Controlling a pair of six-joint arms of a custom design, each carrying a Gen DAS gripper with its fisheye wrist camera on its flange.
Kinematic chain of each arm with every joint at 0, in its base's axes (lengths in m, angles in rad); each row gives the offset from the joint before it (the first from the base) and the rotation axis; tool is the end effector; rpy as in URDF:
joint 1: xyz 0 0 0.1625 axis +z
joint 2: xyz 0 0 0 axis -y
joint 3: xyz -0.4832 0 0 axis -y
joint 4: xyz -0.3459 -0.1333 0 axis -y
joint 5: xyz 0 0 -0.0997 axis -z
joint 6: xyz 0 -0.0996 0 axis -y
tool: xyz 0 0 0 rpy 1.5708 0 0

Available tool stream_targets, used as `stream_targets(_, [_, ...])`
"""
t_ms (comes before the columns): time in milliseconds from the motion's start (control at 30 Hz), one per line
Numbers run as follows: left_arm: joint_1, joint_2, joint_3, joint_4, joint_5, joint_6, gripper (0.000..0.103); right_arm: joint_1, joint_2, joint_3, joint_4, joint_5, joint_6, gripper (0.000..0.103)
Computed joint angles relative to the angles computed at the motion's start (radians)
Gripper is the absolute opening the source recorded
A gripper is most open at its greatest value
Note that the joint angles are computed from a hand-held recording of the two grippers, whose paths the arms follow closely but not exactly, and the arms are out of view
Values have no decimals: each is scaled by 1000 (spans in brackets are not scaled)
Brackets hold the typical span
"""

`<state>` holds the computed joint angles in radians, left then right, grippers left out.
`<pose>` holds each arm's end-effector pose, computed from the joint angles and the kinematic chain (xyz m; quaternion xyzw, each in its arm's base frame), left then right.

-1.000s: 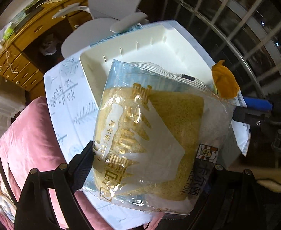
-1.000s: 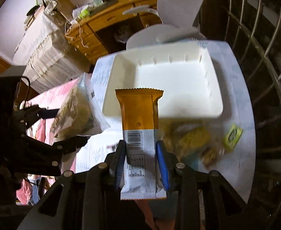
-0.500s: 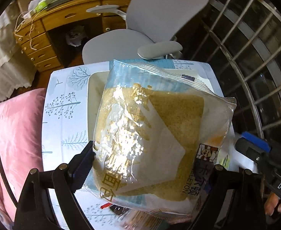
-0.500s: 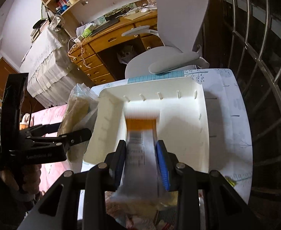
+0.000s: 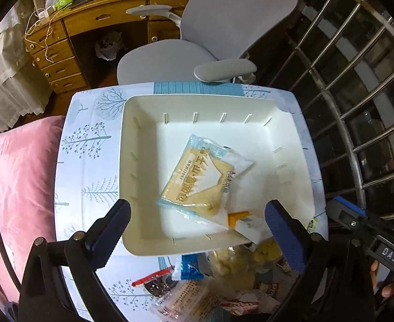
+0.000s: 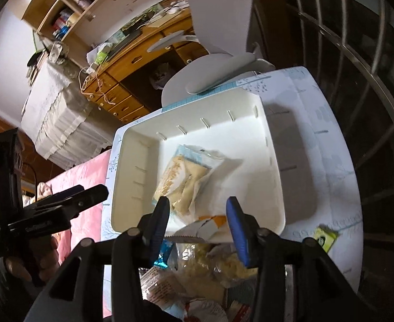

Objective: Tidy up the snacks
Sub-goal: 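Carry both snacks over the white tray and release them inside, then move both grippers back toward the remaining snacks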

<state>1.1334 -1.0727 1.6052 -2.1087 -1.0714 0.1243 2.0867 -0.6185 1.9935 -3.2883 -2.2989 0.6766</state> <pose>-0.1025 -0.6465 0.3245 0.2679 0.9312 -0.0411 0.2437 0.3444 -0.4713 0.0668 -0.1344 -0.9130 0.3288 0.2009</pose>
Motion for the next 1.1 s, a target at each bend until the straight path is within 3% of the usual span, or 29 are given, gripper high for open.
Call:
stream_targets(433, [11,-217,82,70,-115,29,100,168,12,33,78,-137,304,44])
stream_targets(667, [31,-325,118,116,-125,78,100,279,44,18,179,-216,493,44])
stream_targets(833, [44,-380,147,162,-122,124,100,338,84,10,210,-221,600,45])
stream_targets(1100, [56,-442,198,218,-116,185,100,405,134,4,284,-215,732,55])
